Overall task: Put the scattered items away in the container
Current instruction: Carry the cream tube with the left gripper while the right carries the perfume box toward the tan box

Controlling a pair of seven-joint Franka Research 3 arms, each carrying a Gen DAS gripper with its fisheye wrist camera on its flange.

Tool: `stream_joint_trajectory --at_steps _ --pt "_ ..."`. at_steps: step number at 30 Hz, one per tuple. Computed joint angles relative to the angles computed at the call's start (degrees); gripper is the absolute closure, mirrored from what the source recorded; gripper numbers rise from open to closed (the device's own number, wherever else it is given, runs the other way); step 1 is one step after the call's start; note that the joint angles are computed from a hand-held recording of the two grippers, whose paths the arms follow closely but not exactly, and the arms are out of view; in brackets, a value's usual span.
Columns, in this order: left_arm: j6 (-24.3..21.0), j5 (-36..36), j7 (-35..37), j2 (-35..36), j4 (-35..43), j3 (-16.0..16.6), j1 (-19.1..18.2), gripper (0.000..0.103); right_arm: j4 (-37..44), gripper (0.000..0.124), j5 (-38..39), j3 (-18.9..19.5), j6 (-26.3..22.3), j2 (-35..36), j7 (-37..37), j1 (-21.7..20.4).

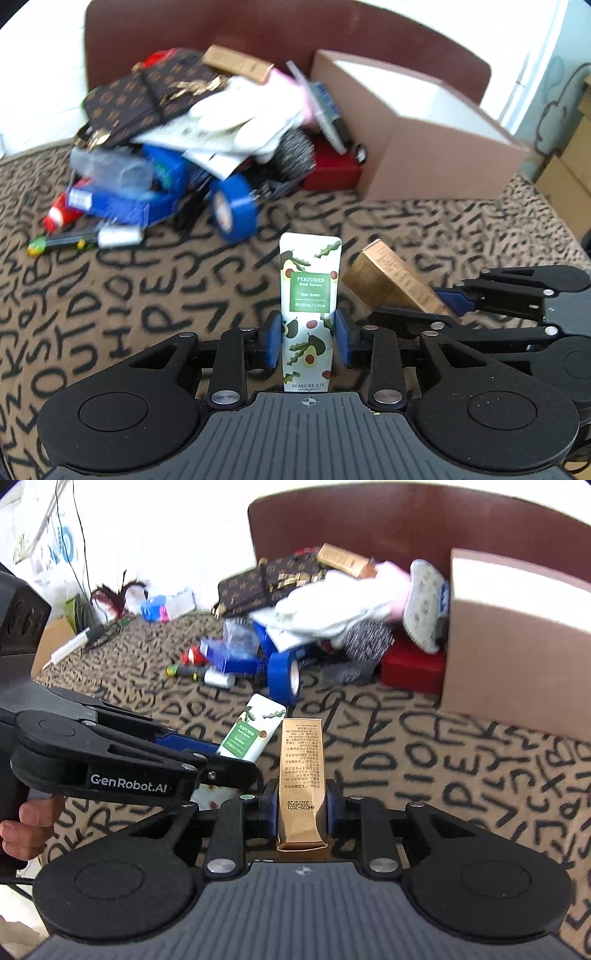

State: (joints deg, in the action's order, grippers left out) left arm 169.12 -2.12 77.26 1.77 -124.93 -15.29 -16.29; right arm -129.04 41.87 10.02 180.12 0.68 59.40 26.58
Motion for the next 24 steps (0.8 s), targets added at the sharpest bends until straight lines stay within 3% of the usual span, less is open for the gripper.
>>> stream_joint_trajectory --at_steps 3,5,6,10,15,20,24 --pt "0.10 -1.68 2.37 1.34 3.02 -0.67 -0.04 0.078 0.54 0.097 6.18 -0.14 1.44 -0.84 -5.90 0.00" --pt "-0.37 -3.55 4.52 2.66 5.78 -1.48 0.06 0.094 0.97 0.097 9.57 -0.63 2.16 -1.31 -9.09 0.13" --pt "-0.87 -4.68 5.93 3.42 7.37 -2.03 0.21 0.096 1.02 0.097 9.92 -0.93 2.64 -1.55 -9.74 0.12" --pt "-0.94 -2.91 7.01 6.56 12.75 -2.74 -0.48 0.097 0.25 0.097 5.30 -2.02 5.09 -2.44 -6.60 -0.67" --pt "-2.57 -0.73 7.19 9.86 17.88 -3.89 -0.56 0.098 -0.26 0.097 5.23 -4.91 7.14 -3.49 -7.53 0.48" --pt "-3.62 0.19 6.73 11.85 22.17 -4.53 -0.48 0.098 1.25 0.097 14.10 -11.73 7.91 -4.08 -16.93 6.50" --pt "-5.41 0.98 6.81 14.86 28.91 -4.74 -0.83 0.099 2.41 0.097 13.64 -12.28 8.16 -4.41 -17.96 5.00"
